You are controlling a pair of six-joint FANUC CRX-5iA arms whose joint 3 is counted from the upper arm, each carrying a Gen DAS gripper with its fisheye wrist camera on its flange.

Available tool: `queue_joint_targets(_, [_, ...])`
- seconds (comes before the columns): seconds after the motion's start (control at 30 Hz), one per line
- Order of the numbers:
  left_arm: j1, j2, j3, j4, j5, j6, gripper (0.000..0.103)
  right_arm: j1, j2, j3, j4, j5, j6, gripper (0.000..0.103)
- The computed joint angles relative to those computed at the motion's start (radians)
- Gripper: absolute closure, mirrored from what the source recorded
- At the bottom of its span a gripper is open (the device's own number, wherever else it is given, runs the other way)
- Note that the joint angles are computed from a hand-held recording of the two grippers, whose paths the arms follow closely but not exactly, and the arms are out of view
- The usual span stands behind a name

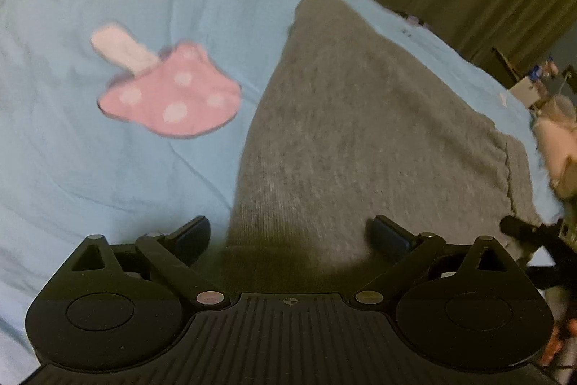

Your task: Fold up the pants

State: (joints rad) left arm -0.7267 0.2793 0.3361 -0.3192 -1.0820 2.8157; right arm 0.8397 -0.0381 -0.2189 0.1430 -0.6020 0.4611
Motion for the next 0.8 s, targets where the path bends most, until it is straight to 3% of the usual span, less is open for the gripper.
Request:
queue_joint_targets(0.27, [0.124, -0.056, -0.168, 0.154, 0.255, -0.153, 0.002, -0.162, 0.026, 0.083, -0.485, 0.079, 0.390, 0.004])
queue_joint_targets(0.33, [0.148, -0.063, -0.202, 0.206, 0.328, -0.196, 0.002, -0.218, 0.044, 0.122, -0.645, 0.060, 0.520, 0.004])
queue_joint_targets(0.43, [0.206, -0.079, -0.319, 0.420, 0.508, -0.405, 0.002, -0.252, 0.077, 0.168, -0.738, 0.024, 0.653, 0.006])
queue_joint_targets(0.47, [0.220, -0.072, -0.342, 0.499, 0.536, -0.480, 0.002, -0.255, 0.088, 0.182, -0.751, 0.013, 0.688, 0.014])
queue_joint_targets(0.53, [0.238, -0.049, -0.348, 0.589, 0.550, -0.594, 0.003, -0.279, 0.104, 0.212, -0.822, -0.027, 0.772, 0.023])
queue_joint_targets(0.6, [0.247, -0.016, -0.310, 0.618, 0.517, -0.668, 0.004, -0.317, 0.127, 0.244, -0.896, -0.079, 0.851, 0.024])
queue_joint_targets(0.63, [0.252, 0.008, -0.278, 0.622, 0.486, -0.696, 0.004, -0.330, 0.144, 0.268, -0.917, -0.111, 0.870, 0.022])
queue_joint_targets(0.7, [0.253, 0.050, -0.211, 0.607, 0.431, -0.733, 0.004, -0.362, 0.176, 0.311, -0.996, -0.154, 0.927, 0.008])
queue_joint_targets(0.73, [0.251, 0.068, -0.177, 0.590, 0.403, -0.735, 0.004, -0.353, 0.187, 0.325, -0.978, -0.160, 0.927, 0.004])
queue_joint_targets(0.77, [0.246, 0.087, -0.135, 0.555, 0.375, -0.717, 0.008, -0.321, 0.190, 0.331, -0.907, -0.147, 0.889, 0.004])
queue_joint_targets(0.8, [0.239, 0.101, -0.097, 0.513, 0.346, -0.697, 0.027, -0.276, 0.188, 0.324, -0.810, -0.111, 0.831, 0.004])
